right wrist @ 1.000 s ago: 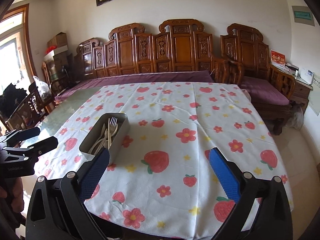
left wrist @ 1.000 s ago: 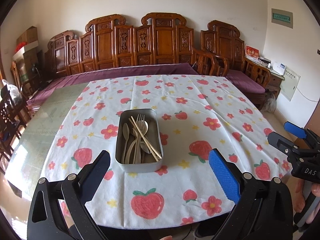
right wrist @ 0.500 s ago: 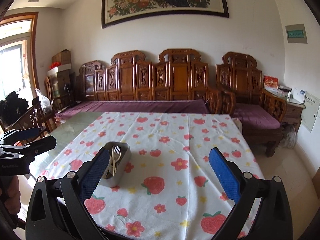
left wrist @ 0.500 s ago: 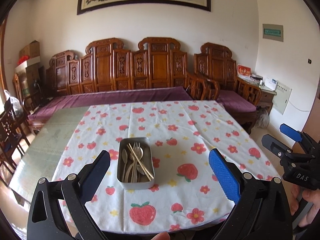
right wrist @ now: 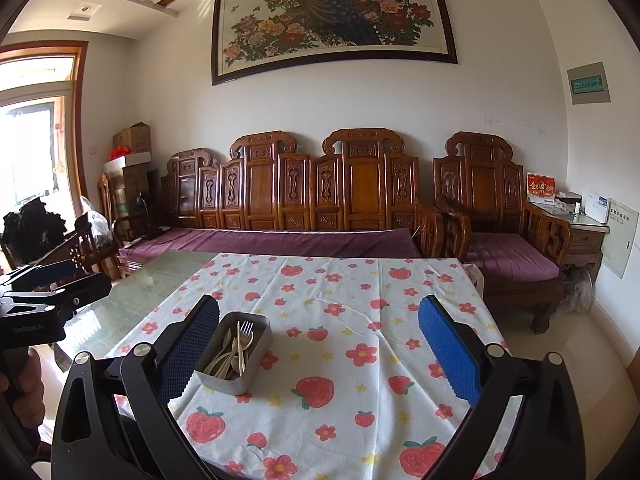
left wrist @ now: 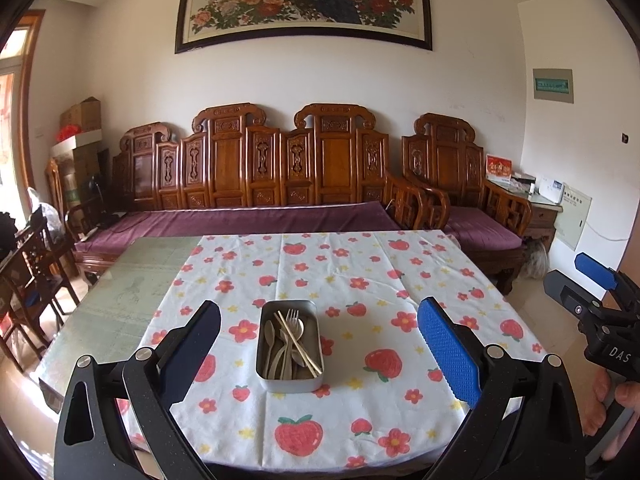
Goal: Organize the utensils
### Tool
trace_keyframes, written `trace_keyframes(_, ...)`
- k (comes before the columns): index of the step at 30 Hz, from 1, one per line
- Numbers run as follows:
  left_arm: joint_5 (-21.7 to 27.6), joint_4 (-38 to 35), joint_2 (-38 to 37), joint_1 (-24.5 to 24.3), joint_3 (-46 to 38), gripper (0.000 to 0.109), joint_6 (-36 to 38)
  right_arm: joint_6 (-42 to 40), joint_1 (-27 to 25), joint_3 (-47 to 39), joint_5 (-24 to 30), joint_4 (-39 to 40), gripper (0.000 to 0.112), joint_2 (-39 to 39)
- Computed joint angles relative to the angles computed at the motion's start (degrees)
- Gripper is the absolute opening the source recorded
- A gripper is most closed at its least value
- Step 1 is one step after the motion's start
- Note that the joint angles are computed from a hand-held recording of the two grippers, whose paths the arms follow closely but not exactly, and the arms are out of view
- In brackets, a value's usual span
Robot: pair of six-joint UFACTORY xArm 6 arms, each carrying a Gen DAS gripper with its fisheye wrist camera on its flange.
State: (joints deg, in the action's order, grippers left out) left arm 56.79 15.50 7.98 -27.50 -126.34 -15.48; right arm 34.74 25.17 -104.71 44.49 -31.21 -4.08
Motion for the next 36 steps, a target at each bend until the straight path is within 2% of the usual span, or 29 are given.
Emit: trace_keyframes(36, -0.99, -0.14, -0.98, 0.14, 2.12, 0.095, -0.18, 0.02, -0.57, 1.24, -0.24, 0.98, 0.100, 0.00)
